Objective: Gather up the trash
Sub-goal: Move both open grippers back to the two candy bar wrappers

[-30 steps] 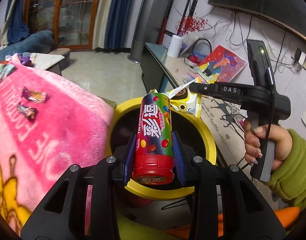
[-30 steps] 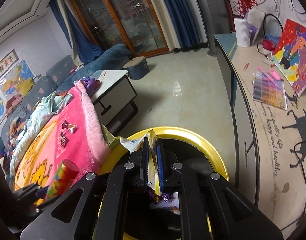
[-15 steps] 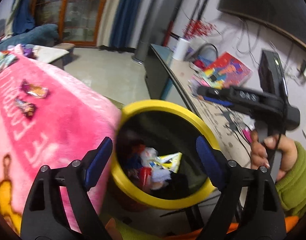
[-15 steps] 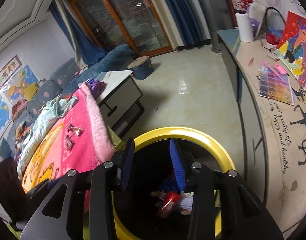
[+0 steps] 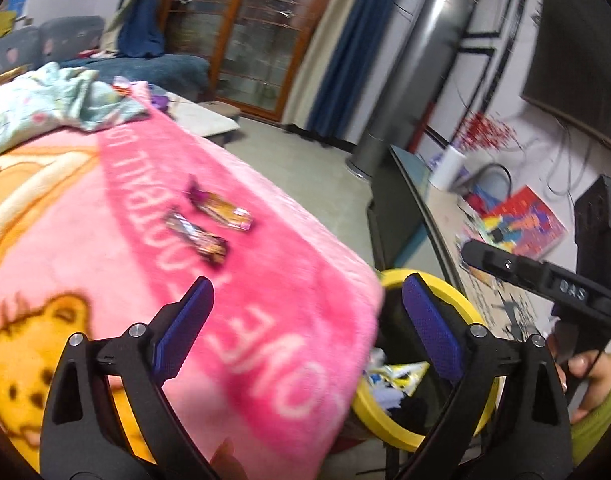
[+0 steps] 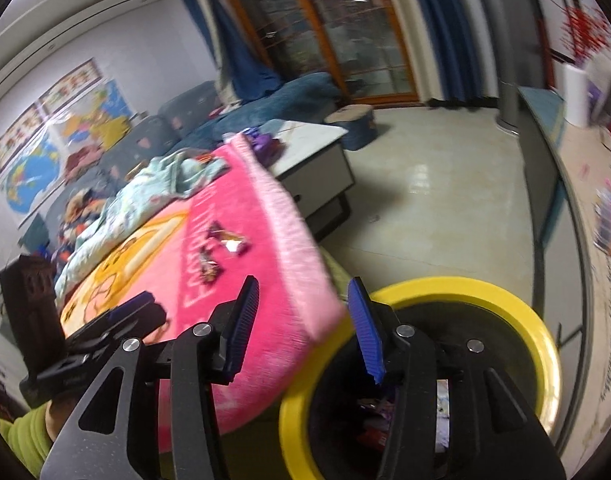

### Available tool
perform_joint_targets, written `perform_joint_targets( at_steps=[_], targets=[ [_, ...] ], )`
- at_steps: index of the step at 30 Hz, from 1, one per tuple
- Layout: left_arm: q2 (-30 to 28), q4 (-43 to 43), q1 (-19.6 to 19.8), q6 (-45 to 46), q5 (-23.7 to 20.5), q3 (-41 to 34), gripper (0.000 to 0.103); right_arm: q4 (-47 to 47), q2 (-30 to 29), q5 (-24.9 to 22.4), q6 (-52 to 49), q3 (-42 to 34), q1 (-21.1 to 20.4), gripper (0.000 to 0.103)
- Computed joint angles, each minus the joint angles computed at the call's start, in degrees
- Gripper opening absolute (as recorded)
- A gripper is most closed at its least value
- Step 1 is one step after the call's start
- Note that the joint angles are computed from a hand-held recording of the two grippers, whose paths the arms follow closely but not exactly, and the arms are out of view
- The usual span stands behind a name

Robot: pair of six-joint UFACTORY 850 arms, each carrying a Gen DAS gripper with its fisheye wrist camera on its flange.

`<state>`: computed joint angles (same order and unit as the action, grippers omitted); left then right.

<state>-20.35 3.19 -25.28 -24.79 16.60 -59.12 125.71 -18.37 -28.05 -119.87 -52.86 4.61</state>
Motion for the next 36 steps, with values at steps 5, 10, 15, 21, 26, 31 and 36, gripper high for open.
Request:
perform_joint_targets(
  at_steps=[5, 10, 15, 21, 26, 31, 36],
  targets=[
    [1.5, -4.4, 2.1, 1.9, 1.0, 1.9, 0.091, -5.2, -2.0, 0.8, 3.3, -3.5, 2.7, 0.047],
    [2.3, -4.3, 4.6, -0.8, 1.7, 3.0, 0.091, -9.3, -4.8, 2.8, 6.4, -7.9, 5.0, 0.047],
    [2.1, 0.6, 7.0, -7.2, 2.2, 3.5, 0.083, -16.3, -9.3, 4.6, 12.4, -14.0, 6.8, 0.047],
    [-0.1, 17.6, 9.1, -26.0, 2.6, 1.9, 0.058, -27.2, -15.8, 7.3, 21.7, -22.8, 8.5, 0.047],
    [-2.3, 30.1, 10.2, -39.0, 3.6, -0.1, 0.054, -41.7, -21.8, 8.2, 36.2, -30.8, 9.3, 0.045],
    [-5.4, 40.9, 10.8, -50.4, 4.4, -3.3, 0.044, -53.1, -26.6, 8.2, 47.2, -36.7, 9.9, 0.043],
    [-8.4, 47.9, 11.0, -59.2, 4.7, -6.4, 0.04, -54.4, -27.9, 8.1, 47.9, -37.5, 9.8, 0.015]
  ],
)
